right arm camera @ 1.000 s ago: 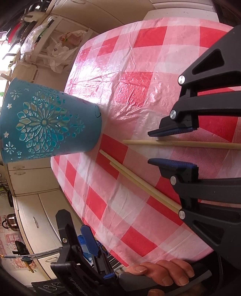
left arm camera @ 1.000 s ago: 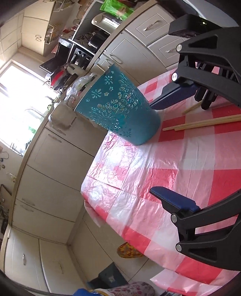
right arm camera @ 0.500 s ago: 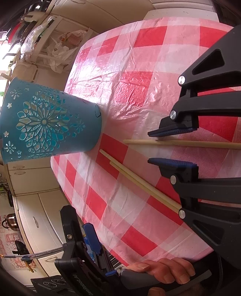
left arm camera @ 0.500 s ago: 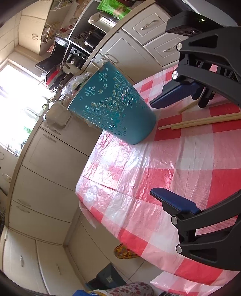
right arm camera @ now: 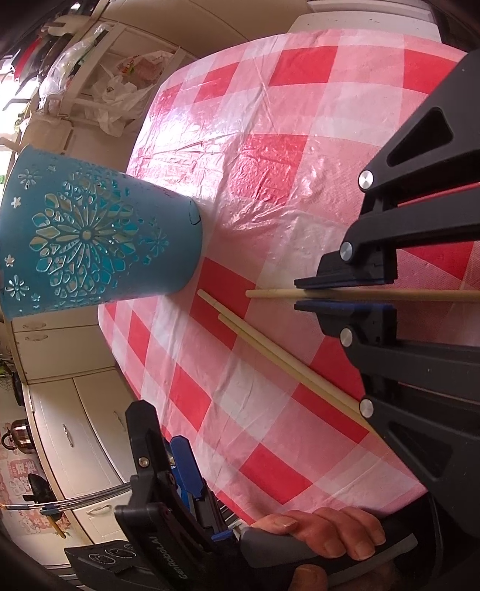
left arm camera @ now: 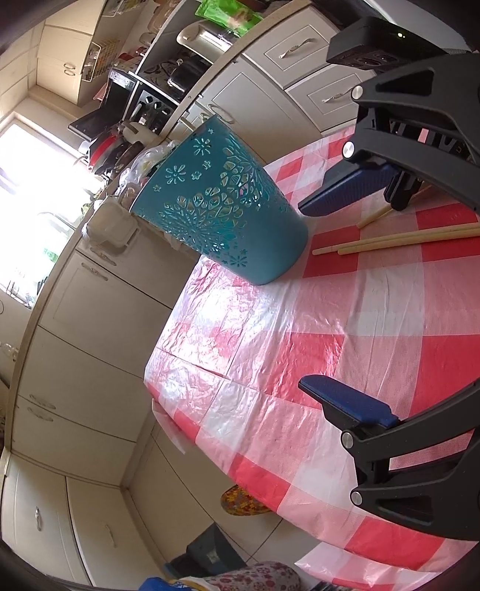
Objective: Organize utensils
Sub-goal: 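Open the left tool to drop its stick into the bin while the right tool holds its stick, then raise the right tool's stick over the teal bin and open to drop it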
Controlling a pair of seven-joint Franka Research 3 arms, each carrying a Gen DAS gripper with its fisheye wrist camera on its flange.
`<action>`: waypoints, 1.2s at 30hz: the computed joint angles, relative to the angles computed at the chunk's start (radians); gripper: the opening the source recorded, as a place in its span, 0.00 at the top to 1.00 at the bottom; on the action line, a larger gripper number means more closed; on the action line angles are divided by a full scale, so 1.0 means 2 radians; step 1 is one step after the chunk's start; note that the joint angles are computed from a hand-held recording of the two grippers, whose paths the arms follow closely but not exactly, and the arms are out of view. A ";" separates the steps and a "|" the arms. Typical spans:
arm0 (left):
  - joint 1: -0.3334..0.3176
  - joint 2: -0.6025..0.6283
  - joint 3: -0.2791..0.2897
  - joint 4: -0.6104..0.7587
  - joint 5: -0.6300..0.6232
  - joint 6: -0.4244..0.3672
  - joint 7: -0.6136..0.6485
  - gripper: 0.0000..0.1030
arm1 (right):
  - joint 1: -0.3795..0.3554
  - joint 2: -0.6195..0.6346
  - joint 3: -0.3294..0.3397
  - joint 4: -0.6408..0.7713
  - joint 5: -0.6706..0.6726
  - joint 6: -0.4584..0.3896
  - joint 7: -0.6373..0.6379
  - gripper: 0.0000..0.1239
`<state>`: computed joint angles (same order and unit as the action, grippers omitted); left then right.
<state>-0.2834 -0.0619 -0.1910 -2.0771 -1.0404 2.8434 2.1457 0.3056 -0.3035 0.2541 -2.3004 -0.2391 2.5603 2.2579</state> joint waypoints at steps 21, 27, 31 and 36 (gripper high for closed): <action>0.002 -0.016 0.013 0.012 -0.120 -0.105 0.178 0.19 | -0.116 -0.103 0.084 -0.081 -0.067 0.190 0.167 0.95; 0.012 -0.030 0.019 0.022 -0.121 -0.237 0.217 0.19 | -0.195 -0.136 0.126 -0.091 -0.052 0.269 0.180 0.95; 0.008 -0.040 0.016 0.034 -0.109 -0.271 0.249 0.19 | -0.221 -0.133 0.134 -0.089 -0.029 0.311 0.167 0.95; 0.004 -0.035 0.014 0.063 -0.087 -0.288 0.260 0.19 | -0.239 -0.114 0.141 -0.074 -0.005 0.348 0.137 0.95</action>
